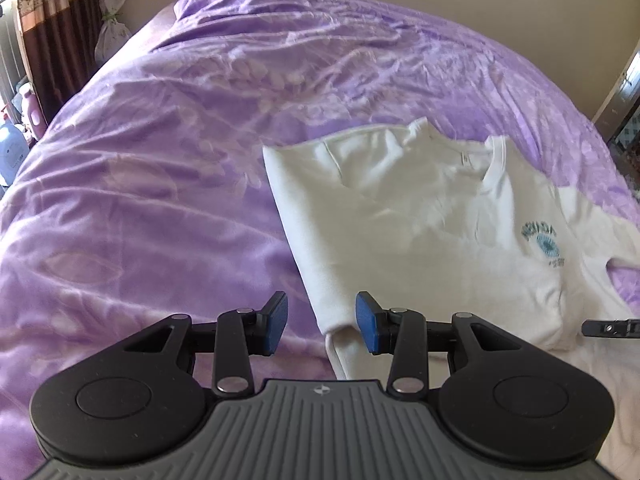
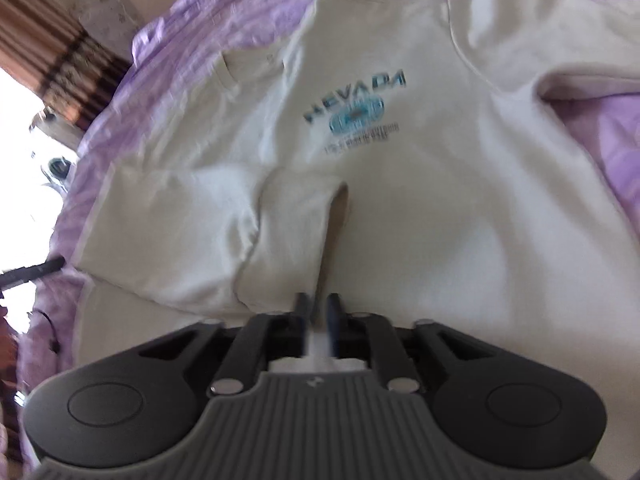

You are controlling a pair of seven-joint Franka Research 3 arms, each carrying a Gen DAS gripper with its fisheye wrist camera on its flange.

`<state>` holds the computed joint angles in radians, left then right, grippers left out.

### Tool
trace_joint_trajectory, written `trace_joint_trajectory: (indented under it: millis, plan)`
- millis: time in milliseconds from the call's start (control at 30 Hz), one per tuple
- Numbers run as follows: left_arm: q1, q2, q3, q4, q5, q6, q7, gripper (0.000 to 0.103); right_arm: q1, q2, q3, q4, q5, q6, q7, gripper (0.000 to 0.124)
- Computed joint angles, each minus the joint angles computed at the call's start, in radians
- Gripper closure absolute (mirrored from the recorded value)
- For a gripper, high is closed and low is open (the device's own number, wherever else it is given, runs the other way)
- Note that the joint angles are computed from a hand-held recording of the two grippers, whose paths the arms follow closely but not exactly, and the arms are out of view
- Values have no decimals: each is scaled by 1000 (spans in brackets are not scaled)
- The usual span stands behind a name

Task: Fold small clothes
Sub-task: 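Grasp the other sleeve cuff with the right tool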

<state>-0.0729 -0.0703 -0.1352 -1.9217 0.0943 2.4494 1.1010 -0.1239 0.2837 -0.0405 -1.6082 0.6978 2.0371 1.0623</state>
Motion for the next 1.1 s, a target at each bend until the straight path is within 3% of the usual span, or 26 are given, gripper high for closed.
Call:
trace_joint_trajectory:
  millis: [33, 233, 300, 333, 367, 567, 900, 1100]
  plan:
    - [2, 0, 2, 5, -4, 1, -1, 57, -6, 0, 2, 4, 27, 7, -3, 77]
    - [19, -17, 8, 62, 56, -24, -7, 57, -9, 84, 15, 92, 58, -4, 80, 79]
    - [27, -30, 9, 83, 100, -40, -14, 57, -7, 102, 22, 90, 53, 2, 108, 95]
    - [31, -36, 9, 95, 122, -50, -18, 57, -5, 101, 25, 82, 54, 11, 114, 114]
    - [35, -40, 9, 105, 137, -61, -22, 57, 0, 93, 26, 70, 48, 29, 117, 122]
    - [44, -35, 12, 102, 156, -71, -59, 57, 29, 12, 48, 84, 34, 97, -28, 123]
    - [34, 27, 13, 92, 67, 20, -77, 57, 89, 89, 113, 485, 85, 182, -138, 124]
    - [35, 103, 11, 126, -10, 57, -44, 57, 62, 212, 93, 675, 2, 231, -42, 124]
